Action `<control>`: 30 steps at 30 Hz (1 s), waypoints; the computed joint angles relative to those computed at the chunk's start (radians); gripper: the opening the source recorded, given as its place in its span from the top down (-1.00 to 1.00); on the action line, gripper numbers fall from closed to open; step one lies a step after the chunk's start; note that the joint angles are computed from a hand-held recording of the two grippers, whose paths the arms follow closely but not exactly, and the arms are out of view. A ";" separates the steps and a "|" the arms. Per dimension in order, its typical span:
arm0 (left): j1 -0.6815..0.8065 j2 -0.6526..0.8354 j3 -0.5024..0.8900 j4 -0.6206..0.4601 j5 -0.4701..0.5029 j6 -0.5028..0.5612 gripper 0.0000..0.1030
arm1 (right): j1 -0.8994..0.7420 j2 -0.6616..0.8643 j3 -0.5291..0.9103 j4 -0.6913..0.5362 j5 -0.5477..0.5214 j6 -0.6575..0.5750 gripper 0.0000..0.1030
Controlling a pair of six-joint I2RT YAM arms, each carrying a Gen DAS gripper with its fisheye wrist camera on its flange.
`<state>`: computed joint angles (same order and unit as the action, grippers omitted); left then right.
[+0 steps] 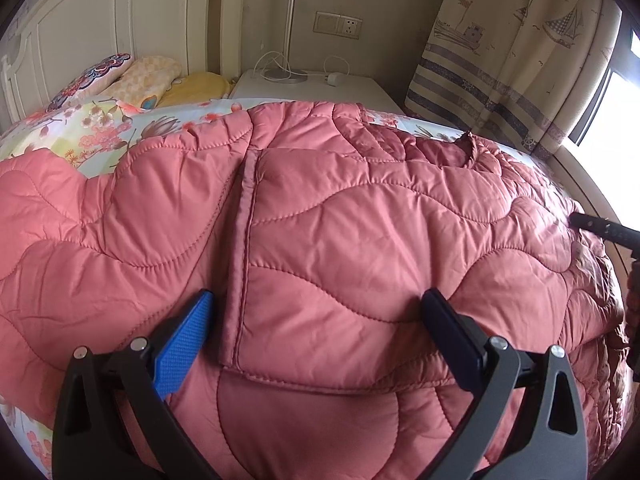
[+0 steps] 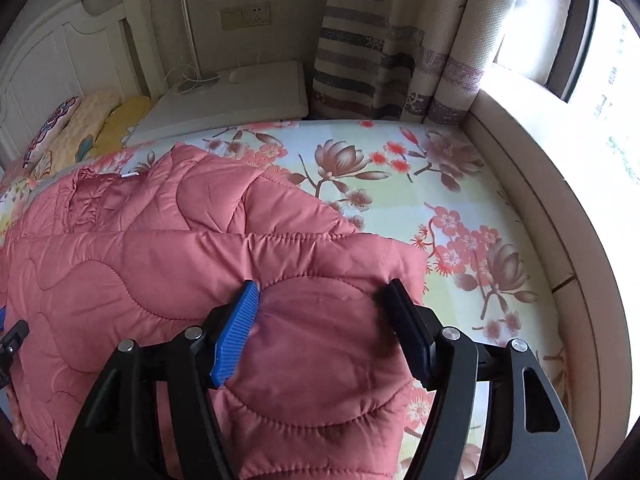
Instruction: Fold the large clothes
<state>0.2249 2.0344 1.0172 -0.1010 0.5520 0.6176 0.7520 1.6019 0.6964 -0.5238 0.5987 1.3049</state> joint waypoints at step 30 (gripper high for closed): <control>0.334 -0.028 0.096 -0.266 0.344 0.055 -0.96 | 0.442 0.379 0.337 -0.203 0.078 0.305 -0.91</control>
<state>0.5590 2.0067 1.1132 -0.3666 0.8962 0.6725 1.1936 1.9811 1.0332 -0.7268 0.6763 1.6097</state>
